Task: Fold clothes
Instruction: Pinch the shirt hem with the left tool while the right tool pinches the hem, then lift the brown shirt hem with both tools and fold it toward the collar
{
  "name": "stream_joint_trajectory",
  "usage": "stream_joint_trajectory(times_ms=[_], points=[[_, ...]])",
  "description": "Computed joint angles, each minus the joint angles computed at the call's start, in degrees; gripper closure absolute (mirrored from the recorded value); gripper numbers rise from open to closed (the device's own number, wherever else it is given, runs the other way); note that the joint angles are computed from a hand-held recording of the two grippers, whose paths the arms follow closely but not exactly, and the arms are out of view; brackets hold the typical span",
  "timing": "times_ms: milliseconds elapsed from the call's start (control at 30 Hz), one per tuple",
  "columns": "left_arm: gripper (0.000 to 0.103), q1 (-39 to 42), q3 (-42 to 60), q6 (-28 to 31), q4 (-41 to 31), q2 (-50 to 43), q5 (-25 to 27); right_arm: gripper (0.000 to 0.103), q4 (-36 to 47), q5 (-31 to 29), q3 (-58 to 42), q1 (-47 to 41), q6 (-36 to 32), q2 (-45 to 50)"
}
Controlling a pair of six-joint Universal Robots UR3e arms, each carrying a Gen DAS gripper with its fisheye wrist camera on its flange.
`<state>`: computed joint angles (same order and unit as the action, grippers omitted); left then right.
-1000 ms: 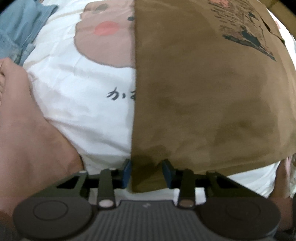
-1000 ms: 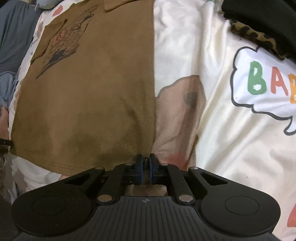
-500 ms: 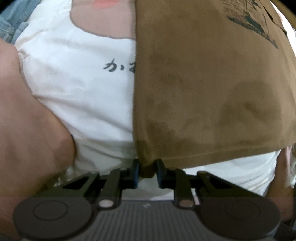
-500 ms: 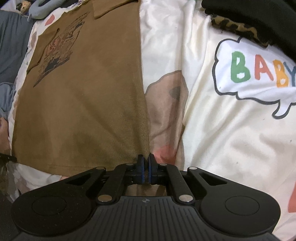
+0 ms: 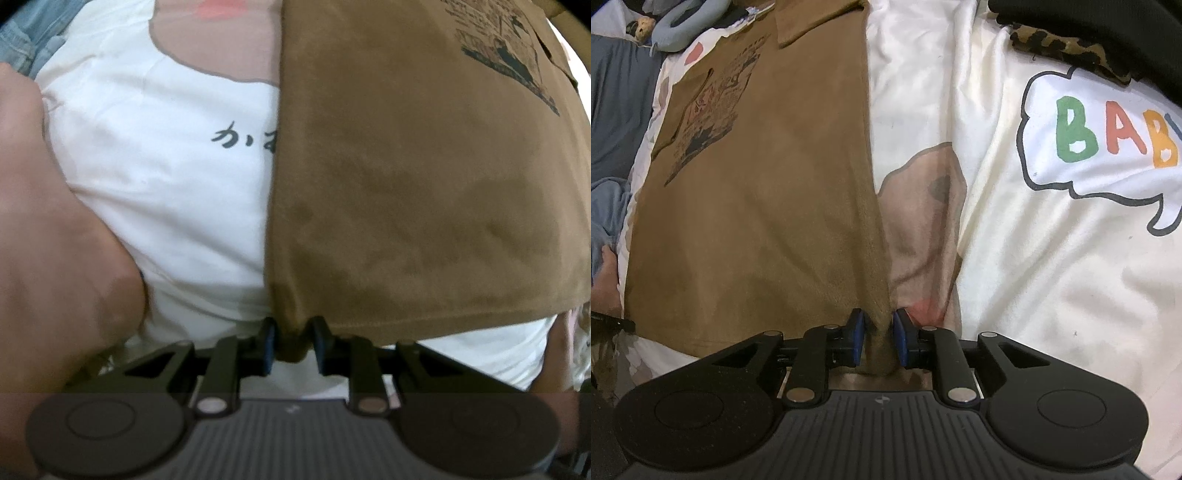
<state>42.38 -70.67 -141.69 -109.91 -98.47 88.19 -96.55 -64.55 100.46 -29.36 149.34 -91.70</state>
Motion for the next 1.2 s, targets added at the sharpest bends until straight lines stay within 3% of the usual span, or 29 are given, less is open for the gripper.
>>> stream_joint_trajectory(times_ms=[67,100,133,233,467,667,1200], points=[[0.094,-0.10,0.50,-0.49,-0.50,-0.28,0.23,0.081,0.67,-0.31,-1.00,0.54,0.15,0.75],[0.094,-0.17,1.09,-0.90,-1.05,-0.57,0.36,0.086,1.02,-0.47,-1.52,0.81,0.22,1.12],[0.096,-0.36,1.82,-1.15,-1.54,-0.71,0.57,0.098,1.44,-0.61,-2.07,1.05,0.30,1.48],[0.097,-0.43,6.03,-1.98,-4.83,-1.92,0.81,0.101,4.51,-0.66,-4.66,1.03,0.62,2.22],[0.098,0.81,18.84,-3.23,-14.07,-6.31,0.63,0.102,11.14,-1.32,-10.89,0.31,-0.51,1.63],[0.098,0.29,23.65,-3.66,-19.08,-8.01,3.18,0.102,14.81,-3.36,-16.35,0.97,-0.64,2.36],[0.098,1.30,23.71,-1.72,-23.87,-7.03,8.20,0.102,21.79,-7.99,-27.97,3.78,-0.47,6.98]])
